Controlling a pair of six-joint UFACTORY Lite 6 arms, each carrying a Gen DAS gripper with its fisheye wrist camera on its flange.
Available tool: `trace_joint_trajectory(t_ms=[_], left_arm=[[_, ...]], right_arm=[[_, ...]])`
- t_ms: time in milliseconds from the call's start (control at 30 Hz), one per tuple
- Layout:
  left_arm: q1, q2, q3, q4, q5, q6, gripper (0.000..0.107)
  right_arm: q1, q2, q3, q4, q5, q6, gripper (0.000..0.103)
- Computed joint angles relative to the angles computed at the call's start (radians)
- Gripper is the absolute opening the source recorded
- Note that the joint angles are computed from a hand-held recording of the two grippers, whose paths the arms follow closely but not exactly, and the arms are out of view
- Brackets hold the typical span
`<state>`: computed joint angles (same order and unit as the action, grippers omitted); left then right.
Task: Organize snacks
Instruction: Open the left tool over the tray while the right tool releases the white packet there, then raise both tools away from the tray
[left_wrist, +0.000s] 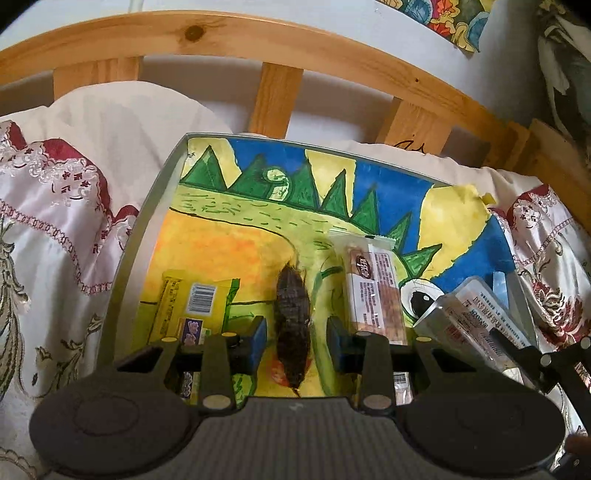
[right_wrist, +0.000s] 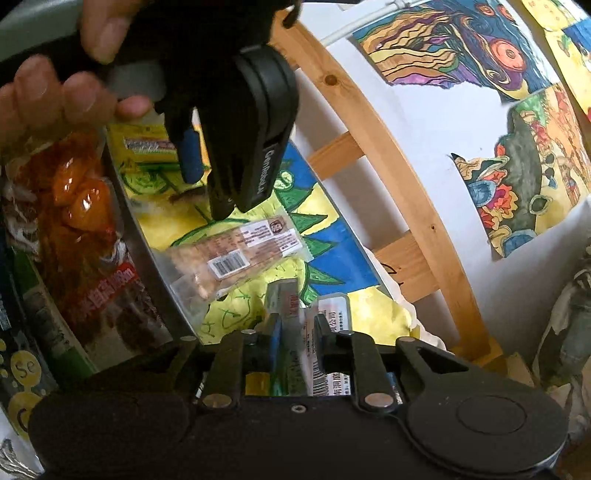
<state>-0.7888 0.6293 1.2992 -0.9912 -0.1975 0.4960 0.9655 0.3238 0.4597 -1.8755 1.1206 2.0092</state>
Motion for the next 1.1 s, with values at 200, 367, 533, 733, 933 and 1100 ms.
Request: trace_joint_trajectory(t_ms=[200,367,533,733,933,1100], left_arm=[[-0.030,-0.076,-0.048,-0.192,-0.043,0.183,0.062],[-0.073,-0.211,-0.157,-0.277,-0.126,0.255,0.082],[-0.130,-0.372,-0.274,-0.405,-0.227,0.358,0.090],[-0.261,-0.578,-0.419,-0.557,-0.399,0.442,0.099],[-0.444,-0.769,-0.533,-0.705,-0.599,0.508,0.102],[-0.650,-0.857,-0.588,-0.813,-0.809,0.508,0.102]], right_arm=[[0.012,-0.115,-0.041,0.009,-0.032,0.036,0.032],[0.050,-0.282,-0.100,0.062,-0.041,0.060,0.049],[0.146,-0.466,-0.172,0.162,0.022,0.031,0.060],[0.322,-0.713,-0.234,0.335,0.107,-0.033,0.070],[0.594,-0.899,-0.244,0.537,0.293,-0.056,0.084],[0.891,-0.902,-0.205,0.701,0.507,0.043,0.097]])
